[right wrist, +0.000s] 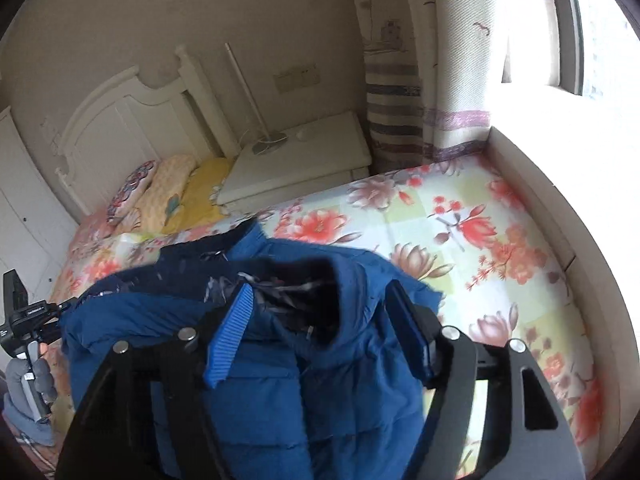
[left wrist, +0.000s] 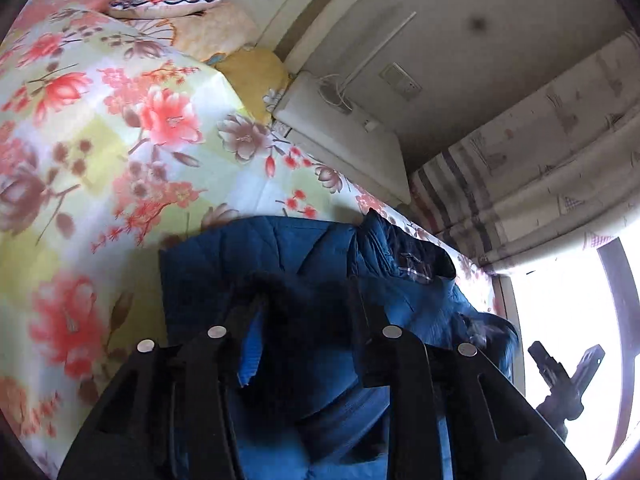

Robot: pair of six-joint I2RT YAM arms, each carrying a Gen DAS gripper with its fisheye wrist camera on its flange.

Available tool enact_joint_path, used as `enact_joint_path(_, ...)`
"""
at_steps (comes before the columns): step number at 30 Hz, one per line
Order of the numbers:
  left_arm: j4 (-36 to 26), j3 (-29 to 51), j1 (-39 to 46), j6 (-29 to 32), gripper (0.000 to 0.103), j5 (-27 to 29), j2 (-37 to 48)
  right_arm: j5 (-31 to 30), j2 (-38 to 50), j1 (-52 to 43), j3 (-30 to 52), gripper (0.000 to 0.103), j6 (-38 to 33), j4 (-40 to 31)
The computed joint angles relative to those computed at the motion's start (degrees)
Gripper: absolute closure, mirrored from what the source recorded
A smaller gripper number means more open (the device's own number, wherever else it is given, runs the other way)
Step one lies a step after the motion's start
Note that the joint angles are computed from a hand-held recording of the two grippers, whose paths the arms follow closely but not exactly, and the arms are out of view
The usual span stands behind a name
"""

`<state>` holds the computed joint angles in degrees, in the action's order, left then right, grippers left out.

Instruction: Fold large clothes

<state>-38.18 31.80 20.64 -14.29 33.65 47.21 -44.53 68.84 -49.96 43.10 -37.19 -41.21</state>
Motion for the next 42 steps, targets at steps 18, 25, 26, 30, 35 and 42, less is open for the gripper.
enact_joint_path(18,4.87,3.03,-6.34,25.03,0.004,-8.91,15.17,9.42,21.1,10.1,3.18,0.023,-7.28,10.74)
enact_joint_path(25,6.95,10.74,-2.49,24.05,0.004,2.58,31.7,5.87,26.11,8.65,5.74,0.023,-8.52,8.03)
enact_joint_path(26,6.79,11.65,-2.63,23.93,0.004,4.16,33.01,5.5,26.72,8.48,6.18,0.023,-8.68,7.53)
enact_joint_path(30,5.6,14.6,-4.12,25.15,0.057,7.43,39.03,3.68,26.3,7.66,5.7,0.055,-10.43,7.07)
enact_joint_path(35,5.66,5.02,1.26,25.14,0.085,8.56,18.16,-1.91,6.88,1.15,-0.75,0.095,-19.78,0.93)
enact_joint_path(42,0.36,17.03,-0.03,19.72,0.085,2.86,16.28,2.24,-1.41,12.94,8.65,0.095,-0.8,2.91)
